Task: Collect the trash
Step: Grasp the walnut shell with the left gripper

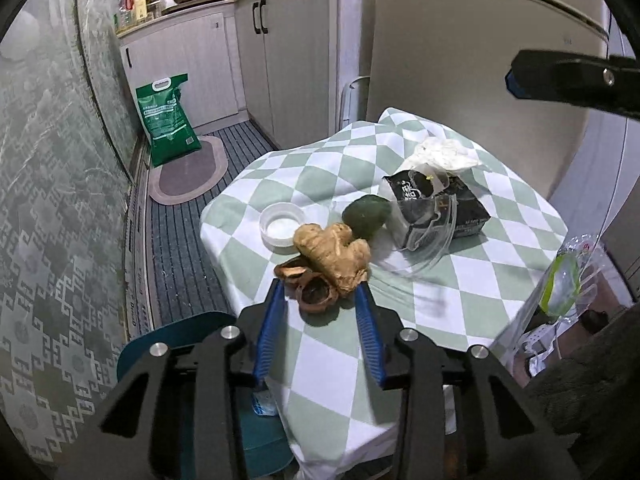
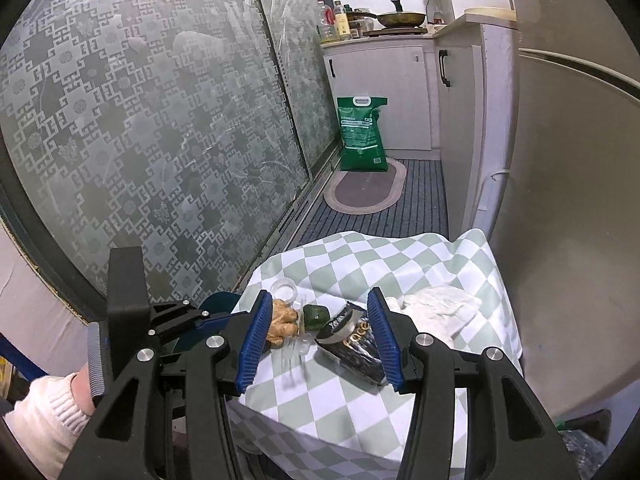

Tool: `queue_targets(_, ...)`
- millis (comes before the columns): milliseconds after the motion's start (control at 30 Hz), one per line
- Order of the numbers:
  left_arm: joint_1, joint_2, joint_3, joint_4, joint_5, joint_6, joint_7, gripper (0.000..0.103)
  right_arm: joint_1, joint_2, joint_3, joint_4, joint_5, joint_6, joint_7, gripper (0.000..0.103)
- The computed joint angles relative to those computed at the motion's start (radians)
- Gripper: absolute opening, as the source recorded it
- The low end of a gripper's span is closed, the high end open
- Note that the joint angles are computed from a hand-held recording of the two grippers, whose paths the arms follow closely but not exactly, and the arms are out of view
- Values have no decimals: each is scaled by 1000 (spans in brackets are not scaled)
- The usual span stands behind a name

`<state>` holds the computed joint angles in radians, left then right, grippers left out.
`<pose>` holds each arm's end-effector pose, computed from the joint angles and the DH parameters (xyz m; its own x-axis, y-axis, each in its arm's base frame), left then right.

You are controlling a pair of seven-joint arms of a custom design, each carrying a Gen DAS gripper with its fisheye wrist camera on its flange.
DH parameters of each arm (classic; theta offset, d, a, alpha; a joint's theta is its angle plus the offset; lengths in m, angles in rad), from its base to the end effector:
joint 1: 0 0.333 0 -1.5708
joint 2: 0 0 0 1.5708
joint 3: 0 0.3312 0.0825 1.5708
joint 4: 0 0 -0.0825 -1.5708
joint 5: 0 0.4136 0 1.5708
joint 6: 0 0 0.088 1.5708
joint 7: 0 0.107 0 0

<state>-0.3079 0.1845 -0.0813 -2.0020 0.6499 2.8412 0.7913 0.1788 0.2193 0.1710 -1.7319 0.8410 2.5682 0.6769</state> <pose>0.5957 -0.2760 0.4328 -0.1551 -0.9877 -0.0205 -0.7352 0.1292 -0.6654 0.6634 0.2190 0.5217 0.6638 -0.7156 -0.2173 -0.5863 -0.3175 -0.7453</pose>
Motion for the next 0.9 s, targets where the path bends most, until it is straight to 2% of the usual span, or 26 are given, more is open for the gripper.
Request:
queue_targets(33,-1,4,-1,4,0,-2,4,39,-1,-1,0,-1,-1,-2,0,50)
queue_targets(100,-4,8,0,8,3,-8,5,31,-1,-3,-1,-3,-2,-4,-2,50)
queue_targets(267,-9,9,3,14,11,-23,-4,30,-4,-11,-8,-12,-9,-24,-9,50)
queue_targets(333,-6,5,-1,10,2,-20,-4,23,-7,-6,-9,-5,-5,-47,-3,50)
queue_targets(433,9,-5,-12,-7,-45,6,19,22,-9,9,-10,14,-1,-93,17,50)
queue_targets(700,2,-20,-11,-25,-55,26,19,22,3,29,-6,24,-53,-101,65,50)
queue_targets(900,19,-48,-17,-55,-85,67,9,22,22,69,-2,41,-151,-114,146,50)
